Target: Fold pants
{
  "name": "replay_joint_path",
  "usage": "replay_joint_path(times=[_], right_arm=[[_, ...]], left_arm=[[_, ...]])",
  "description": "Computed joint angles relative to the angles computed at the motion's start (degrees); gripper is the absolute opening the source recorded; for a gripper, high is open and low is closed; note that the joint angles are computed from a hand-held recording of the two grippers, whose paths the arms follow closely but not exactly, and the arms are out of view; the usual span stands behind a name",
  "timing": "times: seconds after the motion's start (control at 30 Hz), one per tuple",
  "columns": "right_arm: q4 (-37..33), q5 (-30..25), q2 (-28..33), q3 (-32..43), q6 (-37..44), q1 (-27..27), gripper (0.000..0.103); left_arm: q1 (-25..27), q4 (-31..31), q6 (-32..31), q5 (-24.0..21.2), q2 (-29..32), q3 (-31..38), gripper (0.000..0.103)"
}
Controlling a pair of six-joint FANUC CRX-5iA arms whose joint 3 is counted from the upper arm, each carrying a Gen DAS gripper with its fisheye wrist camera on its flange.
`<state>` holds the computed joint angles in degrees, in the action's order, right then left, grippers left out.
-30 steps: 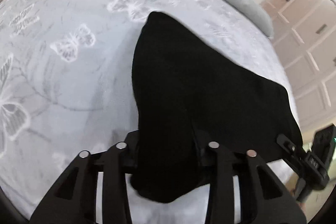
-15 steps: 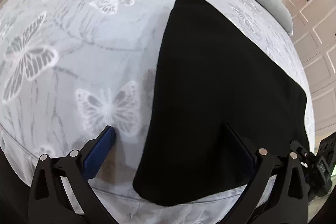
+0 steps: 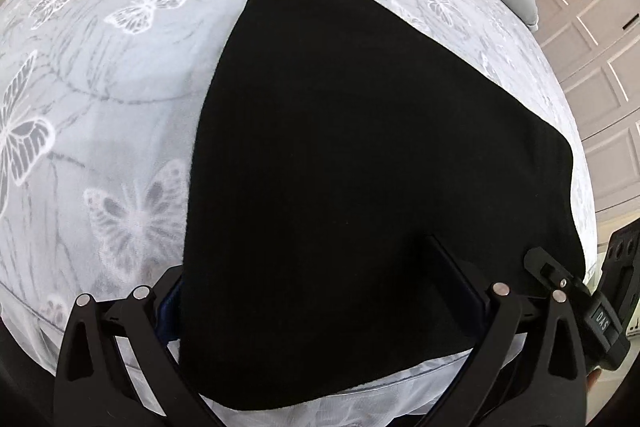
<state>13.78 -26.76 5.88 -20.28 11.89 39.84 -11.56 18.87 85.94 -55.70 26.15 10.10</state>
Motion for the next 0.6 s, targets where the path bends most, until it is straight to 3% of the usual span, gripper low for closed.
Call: replay_joint_path(times=[0.17,0.2,0.27,0.33,0.37,0.5,0.6], right_arm=[[13.6,7.6,-2.7,-7.9,-14.8,-0.1,0.096],[14.5,6.1,-2.6,-7.8,-15.3,0.2,0.090],[12.3,6.8,-3.1,-7.7,-12.7,0.1,0.062],[11.0,8.9,-4.0,-8.1,-13.2,-0.2,0.045],[12.1,9.2,-4.3,-8.4,-14.3,-0.1,0.040],[20.2,12.8,-7.5,-12.2,-22.9,0.1,0.036],[21.5,11.7,-10.1,-13.0,-23.6,1.5,0.035]], left_arm=[[-0.3,2.2,-3.0,0.6,0.7,0.1,0.096],[-0.2,3.0,-3.5,0.7,0.9,0.1,0.090],[0.3,5.1,-4.1,1.6,0.7,-0.7,0.078],[0.9,6.8,-2.5,2.4,0.0,-1.7,0.045],[1.4,8.4,-2.5,2.5,-0.2,-2.2,0.036],[2.7,14.7,-7.7,2.3,-2.8,-5.0,0.030],[3.2,16.7,-10.6,1.8,-5.7,-7.2,0.030]])
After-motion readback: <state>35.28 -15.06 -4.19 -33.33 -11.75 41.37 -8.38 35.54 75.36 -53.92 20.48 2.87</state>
